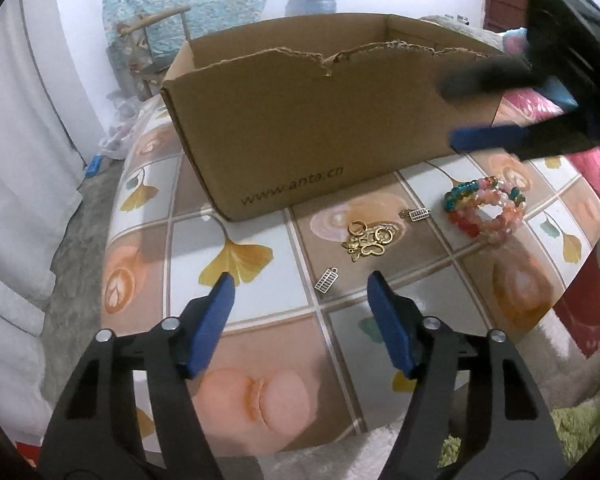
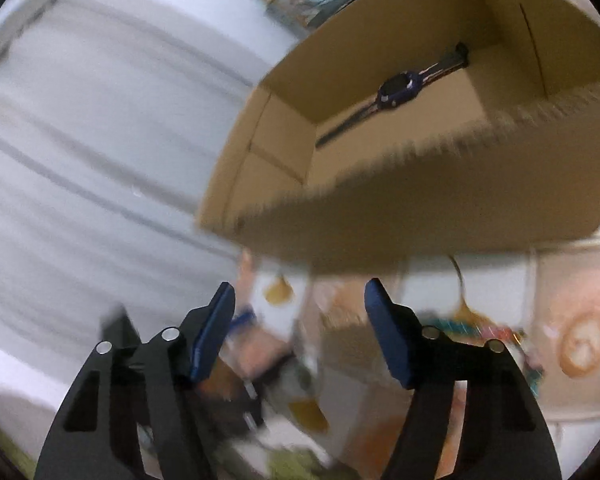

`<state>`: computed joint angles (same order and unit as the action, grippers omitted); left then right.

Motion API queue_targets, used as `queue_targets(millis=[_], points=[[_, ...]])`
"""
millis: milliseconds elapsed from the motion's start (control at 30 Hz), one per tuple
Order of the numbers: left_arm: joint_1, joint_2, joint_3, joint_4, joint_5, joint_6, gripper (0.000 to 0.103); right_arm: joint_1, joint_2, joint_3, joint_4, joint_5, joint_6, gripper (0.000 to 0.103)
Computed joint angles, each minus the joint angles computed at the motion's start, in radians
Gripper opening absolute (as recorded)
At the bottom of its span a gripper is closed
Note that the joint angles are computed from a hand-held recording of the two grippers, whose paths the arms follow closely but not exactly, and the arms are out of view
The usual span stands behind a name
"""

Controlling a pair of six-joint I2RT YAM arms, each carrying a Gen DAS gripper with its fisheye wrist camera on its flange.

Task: Organize jewelry
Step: 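Withdraw both grippers from the box toward the loose jewelry beside it, then lower the left gripper onto the small silver charm and close it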

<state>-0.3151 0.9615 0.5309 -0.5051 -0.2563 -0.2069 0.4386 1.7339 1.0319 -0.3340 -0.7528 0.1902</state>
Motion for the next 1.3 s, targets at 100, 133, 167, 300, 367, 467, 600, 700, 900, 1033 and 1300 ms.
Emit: queue_targets(millis=[100, 133, 167, 300, 367, 467, 600, 700, 900, 1033, 1300], points=[[0.011, 0.016, 0.005, 0.004, 0.017, 0.014, 0.055, 0.047, -0.054, -0.050, -0.075, 0.087, -0.087, 0.054], [-0.002, 0.018, 0.011, -0.007, 0.010, 0.005, 0.054, 0.066, -0.066, -0.066, -0.074, 0.115, -0.097, 0.053], [-0.005, 0.031, 0.013, -0.003, 0.008, 0.007, 0.052, 0.080, -0.070, -0.075, -0.071, 0.131, -0.100, 0.051], [-0.025, 0.064, 0.021, 0.001, -0.016, 0.004, 0.046, 0.149, -0.050, -0.082, -0.033, 0.189, -0.077, 0.044], [-0.029, 0.065, 0.024, -0.004, -0.013, 0.002, 0.045, 0.166, -0.018, -0.051, -0.037, 0.238, -0.079, 0.043], [-0.029, 0.074, 0.031, -0.005, -0.013, 0.001, 0.045, 0.168, 0.024, -0.030, -0.056, 0.316, -0.064, 0.035], [-0.022, 0.083, 0.034, -0.002, -0.014, 0.017, 0.045, 0.115, 0.003, -0.043, -0.052, 0.354, -0.041, 0.024], [-0.020, 0.085, 0.035, -0.006, -0.009, 0.024, 0.045, 0.062, -0.014, -0.057, -0.035, 0.392, -0.029, 0.022], [-0.020, 0.085, 0.039, -0.017, 0.011, 0.039, 0.045, -0.008, -0.004, -0.041, -0.022, 0.423, -0.026, 0.022], [-0.019, 0.083, 0.048, -0.030, 0.022, 0.059, 0.045, 0.012, -0.024, -0.053, -0.015, 0.380, -0.098, 0.022], [0.091, 0.104, 0.058, -0.032, 0.174, 0.154, 0.016, 0.042, -0.033, -0.058, -0.028, 0.342, -0.154, 0.022]])
